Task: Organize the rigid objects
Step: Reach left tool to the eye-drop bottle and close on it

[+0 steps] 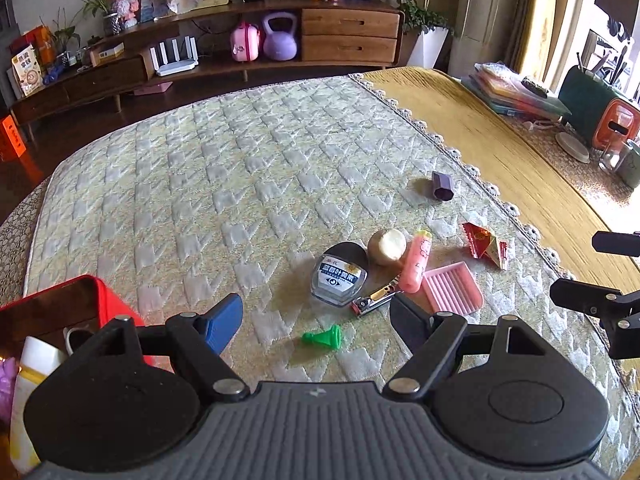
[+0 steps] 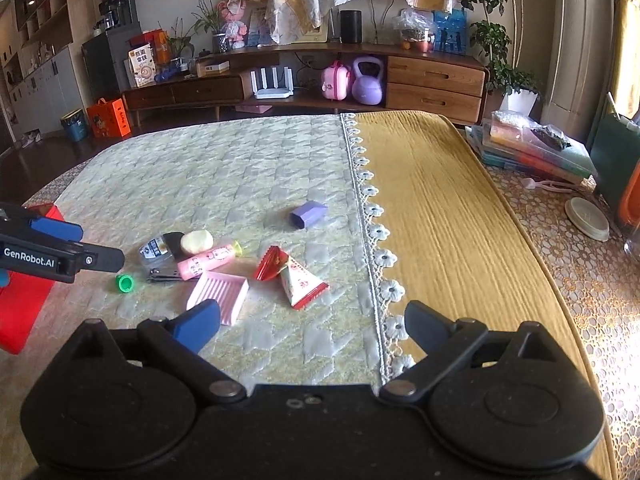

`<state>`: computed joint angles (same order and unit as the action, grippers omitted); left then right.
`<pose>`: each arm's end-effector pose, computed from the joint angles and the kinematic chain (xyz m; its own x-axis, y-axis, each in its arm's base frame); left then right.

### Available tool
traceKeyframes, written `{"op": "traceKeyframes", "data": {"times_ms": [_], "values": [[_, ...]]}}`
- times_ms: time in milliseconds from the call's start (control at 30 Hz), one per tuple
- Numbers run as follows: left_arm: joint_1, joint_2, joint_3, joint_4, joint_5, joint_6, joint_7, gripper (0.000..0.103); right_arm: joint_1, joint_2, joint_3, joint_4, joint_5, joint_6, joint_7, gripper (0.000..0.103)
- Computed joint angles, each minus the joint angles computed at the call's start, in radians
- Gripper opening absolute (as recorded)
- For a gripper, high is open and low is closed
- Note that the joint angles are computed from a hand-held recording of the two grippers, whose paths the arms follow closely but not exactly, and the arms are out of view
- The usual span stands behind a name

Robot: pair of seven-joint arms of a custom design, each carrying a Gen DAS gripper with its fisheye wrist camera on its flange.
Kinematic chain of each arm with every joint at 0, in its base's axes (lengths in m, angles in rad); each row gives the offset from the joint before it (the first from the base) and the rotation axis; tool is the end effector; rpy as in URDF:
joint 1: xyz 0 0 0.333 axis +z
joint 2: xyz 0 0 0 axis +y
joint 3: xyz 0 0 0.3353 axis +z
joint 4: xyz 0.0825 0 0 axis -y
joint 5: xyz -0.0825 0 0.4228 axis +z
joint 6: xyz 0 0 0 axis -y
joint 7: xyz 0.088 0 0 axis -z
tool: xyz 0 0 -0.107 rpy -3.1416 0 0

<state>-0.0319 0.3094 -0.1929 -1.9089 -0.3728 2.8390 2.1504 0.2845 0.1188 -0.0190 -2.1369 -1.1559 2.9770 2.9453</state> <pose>0.6877 -0.1272 0.4019 -0.4422 -0.8969 0.0085 -0.7076 0.3429 -0.6179 0.5737 0.2220 0.3982 0.0039 -0.9982 -0.0600 -0.6762 0.0416 -0.7355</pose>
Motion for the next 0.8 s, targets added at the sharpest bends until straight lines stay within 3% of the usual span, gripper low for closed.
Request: {"op": "traceKeyframes", "data": {"times_ms": [333, 800], "values": [[-0.046, 0.115, 0.03, 0.111, 0.111, -0.006, -0.063, 0.081, 0.003, 0.099, -0.034, 0.068, 0.105, 0.048, -0.201, 0.086], [-0.016, 0.167, -0.013, 0.149, 0.078, 0.01, -0.016, 0.08, 0.083, 0.209, -0.121, 0.157, 0.23, 0.116, -0.379, 0.062]]}}
